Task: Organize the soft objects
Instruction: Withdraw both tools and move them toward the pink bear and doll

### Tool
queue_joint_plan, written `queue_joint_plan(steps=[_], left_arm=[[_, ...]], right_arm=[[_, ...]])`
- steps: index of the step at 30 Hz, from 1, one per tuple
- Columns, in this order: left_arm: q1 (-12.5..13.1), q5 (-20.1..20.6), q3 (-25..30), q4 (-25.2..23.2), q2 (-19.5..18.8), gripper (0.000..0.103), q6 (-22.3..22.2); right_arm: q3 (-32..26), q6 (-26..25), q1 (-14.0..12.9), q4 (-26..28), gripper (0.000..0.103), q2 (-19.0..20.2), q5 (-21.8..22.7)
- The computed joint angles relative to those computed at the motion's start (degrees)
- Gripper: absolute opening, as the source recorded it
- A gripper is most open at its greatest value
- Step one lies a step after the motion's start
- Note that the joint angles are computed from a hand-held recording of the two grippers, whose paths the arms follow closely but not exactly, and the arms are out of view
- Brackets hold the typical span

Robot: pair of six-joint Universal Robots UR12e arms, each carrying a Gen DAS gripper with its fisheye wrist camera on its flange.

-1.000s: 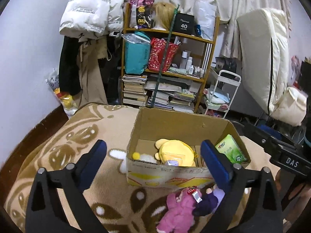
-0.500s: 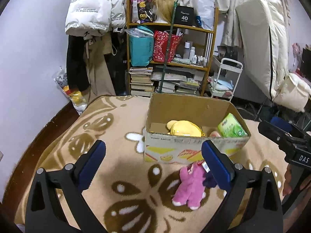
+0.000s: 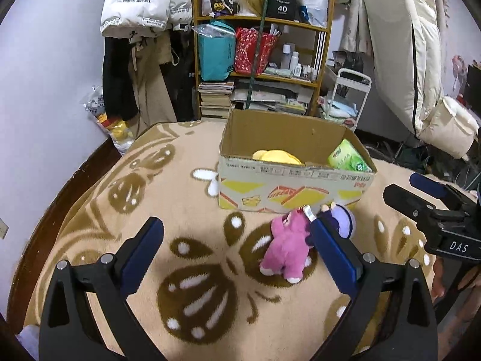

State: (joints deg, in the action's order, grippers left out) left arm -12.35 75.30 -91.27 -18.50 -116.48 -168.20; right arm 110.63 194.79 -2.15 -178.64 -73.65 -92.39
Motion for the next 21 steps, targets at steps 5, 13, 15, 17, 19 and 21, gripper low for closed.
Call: queue_joint_plan(steps=[5, 13, 15, 17, 19, 21], left_arm=[[-0.52, 0.75, 0.51, -0.69, -0.58, 0.098, 0.72], [-1.33, 2.17, 1.97, -2.11, -2.01, 0.098, 1.56], [-1.56, 2.47, 2.41, -2.67, -2.42, 0.098, 1.66], [-1.75, 2.36, 2.88, -3.52, -2.78, 0.098, 1.95], [-2.01, 2.38, 3.31, -4.38, -3.19, 0.098, 2.31], [-2.26, 2.71, 3.68, -4.96, -3.51, 0.098, 2.62]], right_arm=[[0.21, 2.01, -0.53, 0.71, 0.103, 0.24, 0.86], [-0.49, 3.88, -1.10, 2.44, 0.103, 1.36, 1.60], [-0.79, 4.07, -1.27, 3.12, 0.103, 1.65, 1.94], [-1.03, 4.11, -1.32, 3.51, 0.103, 1.93, 2.12], [-1.33, 3.94, -1.31, 4.04, 0.103, 2.21, 2.20], [-1.62, 3.80, -1.30, 4.67, 0.103, 2.51, 2.24]])
